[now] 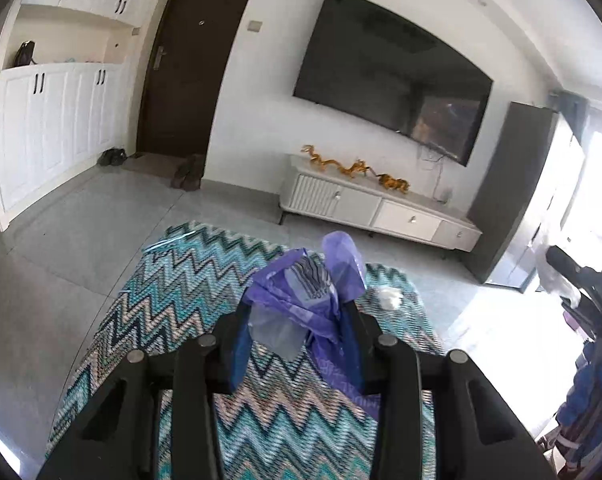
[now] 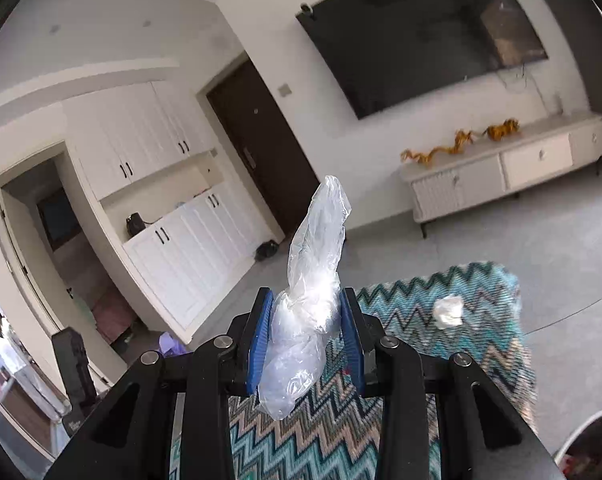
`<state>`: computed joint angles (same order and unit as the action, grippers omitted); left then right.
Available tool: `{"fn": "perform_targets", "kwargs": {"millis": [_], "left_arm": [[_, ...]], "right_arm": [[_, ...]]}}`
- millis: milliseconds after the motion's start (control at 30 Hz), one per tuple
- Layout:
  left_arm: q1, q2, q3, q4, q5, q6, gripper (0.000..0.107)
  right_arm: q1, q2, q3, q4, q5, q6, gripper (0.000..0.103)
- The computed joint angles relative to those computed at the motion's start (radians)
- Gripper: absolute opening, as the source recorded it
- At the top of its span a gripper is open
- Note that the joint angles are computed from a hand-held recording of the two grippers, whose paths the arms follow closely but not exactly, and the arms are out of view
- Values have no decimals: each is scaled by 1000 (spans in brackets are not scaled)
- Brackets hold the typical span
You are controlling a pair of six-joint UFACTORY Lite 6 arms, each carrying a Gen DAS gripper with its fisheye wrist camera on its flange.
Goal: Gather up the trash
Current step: 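Carry the purple glove and plastic bag over the white bin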
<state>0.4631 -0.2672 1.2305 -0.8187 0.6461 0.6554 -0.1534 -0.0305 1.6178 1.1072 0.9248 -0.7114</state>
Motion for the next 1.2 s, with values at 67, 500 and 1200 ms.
{"fn": "perform_targets", "kwargs": {"millis": [67, 500, 1200], "left_arm": [[-20, -51, -18, 16, 14, -19, 37], [-581, -164, -41, 640, -113, -696, 37], [-1272, 1108, 1063, 968, 73, -1065, 37]], "right_arm": [[-85, -99, -76, 22, 53, -39, 34], [-877, -332, -293, 153, 515, -369, 34], [-1084, 375, -253, -23, 187, -607, 35]]}}
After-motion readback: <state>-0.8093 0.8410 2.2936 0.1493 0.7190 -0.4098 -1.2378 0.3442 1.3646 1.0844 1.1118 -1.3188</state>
